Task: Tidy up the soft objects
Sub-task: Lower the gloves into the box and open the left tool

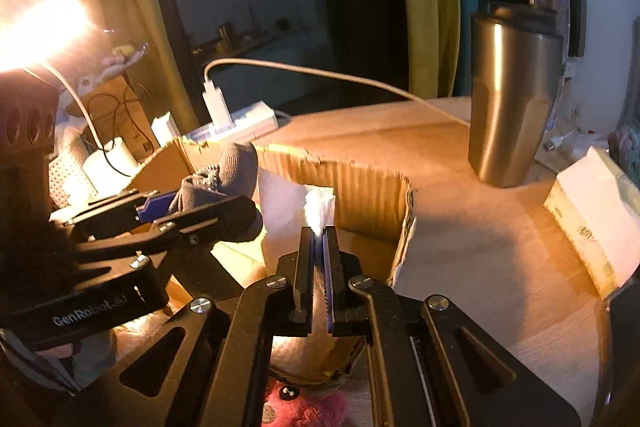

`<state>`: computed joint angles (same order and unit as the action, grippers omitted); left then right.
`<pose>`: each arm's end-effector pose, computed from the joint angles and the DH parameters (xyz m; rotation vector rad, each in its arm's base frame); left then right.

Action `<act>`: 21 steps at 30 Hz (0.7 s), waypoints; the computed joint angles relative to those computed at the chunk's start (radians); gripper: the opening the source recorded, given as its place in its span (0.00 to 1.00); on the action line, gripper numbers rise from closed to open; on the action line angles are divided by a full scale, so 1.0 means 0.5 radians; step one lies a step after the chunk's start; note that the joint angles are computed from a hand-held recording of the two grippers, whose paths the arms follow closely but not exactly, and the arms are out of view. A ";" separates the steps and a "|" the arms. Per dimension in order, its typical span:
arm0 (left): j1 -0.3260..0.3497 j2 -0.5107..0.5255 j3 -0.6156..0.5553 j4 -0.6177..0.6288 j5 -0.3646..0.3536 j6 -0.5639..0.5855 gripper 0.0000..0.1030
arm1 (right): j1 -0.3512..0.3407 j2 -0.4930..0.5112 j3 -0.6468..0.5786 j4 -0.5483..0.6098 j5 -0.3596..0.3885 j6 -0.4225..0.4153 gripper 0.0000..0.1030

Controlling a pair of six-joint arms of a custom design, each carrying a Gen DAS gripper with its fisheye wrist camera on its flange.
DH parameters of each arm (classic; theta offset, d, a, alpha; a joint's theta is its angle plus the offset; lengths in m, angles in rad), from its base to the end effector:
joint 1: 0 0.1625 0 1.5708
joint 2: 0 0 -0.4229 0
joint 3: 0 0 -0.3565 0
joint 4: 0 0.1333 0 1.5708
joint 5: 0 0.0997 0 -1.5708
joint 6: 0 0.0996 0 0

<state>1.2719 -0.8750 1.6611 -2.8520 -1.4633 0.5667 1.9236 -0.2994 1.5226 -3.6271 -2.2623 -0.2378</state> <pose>-0.0561 -0.6710 0.1951 1.1757 2.6385 -0.7027 0.2899 -0.5852 -0.0258 0.3184 -2.3052 1.0627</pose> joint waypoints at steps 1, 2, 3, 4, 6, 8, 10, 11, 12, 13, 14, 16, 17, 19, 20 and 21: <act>0.002 0.006 -0.009 0.021 0.007 -0.009 0.35 | -0.001 0.001 0.000 0.007 0.007 0.003 0.04; 0.002 0.011 -0.018 0.046 0.022 -0.022 0.35 | -0.002 0.001 0.001 0.011 0.018 0.000 0.04; 0.002 0.016 -0.030 0.074 0.042 -0.040 0.35 | -0.001 0.003 -0.005 0.017 0.021 0.001 0.04; 0.002 0.022 -0.044 0.101 0.060 -0.062 0.36 | -0.003 0.002 -0.004 0.020 0.028 0.003 0.04; 0.001 0.030 -0.065 0.144 0.086 -0.088 0.38 | -0.003 0.000 -0.001 0.023 0.030 0.010 0.04; 0.000 0.035 -0.076 0.173 0.110 -0.095 0.49 | -0.005 -0.005 0.003 0.028 0.039 0.023 0.04; -0.001 0.028 -0.072 0.177 0.110 -0.108 0.52 | -0.001 -0.015 0.015 0.030 0.030 0.040 0.06; -0.002 0.025 -0.068 0.170 0.111 -0.103 0.52 | 0.003 -0.016 0.013 0.031 0.019 0.039 0.07; -0.004 0.020 -0.062 0.162 0.111 -0.098 0.52 | 0.009 -0.016 0.013 0.032 0.004 0.038 0.11; -0.006 0.012 -0.056 0.156 0.107 -0.094 0.52 | 0.013 -0.011 0.004 0.034 -0.004 0.036 0.14; -0.009 0.005 -0.050 0.149 0.108 -0.092 0.52 | 0.017 -0.010 0.003 0.029 -0.011 0.033 0.18; -0.014 -0.011 -0.039 0.140 0.103 -0.094 0.52 | 0.030 -0.010 0.008 0.011 -0.031 0.027 0.22; -0.018 -0.020 -0.034 0.135 0.101 -0.099 0.52 | 0.036 -0.011 0.010 0.001 -0.044 0.023 0.25; -0.025 -0.044 -0.015 0.117 0.090 -0.097 0.52 | 0.053 -0.010 0.010 -0.016 -0.083 0.020 0.30; -0.028 -0.058 -0.004 0.110 0.082 -0.092 0.52 | 0.060 -0.011 0.015 -0.033 -0.094 0.018 0.32; -0.031 -0.069 0.002 0.106 0.079 -0.089 0.52 | 0.068 -0.013 0.023 -0.051 -0.105 0.017 0.33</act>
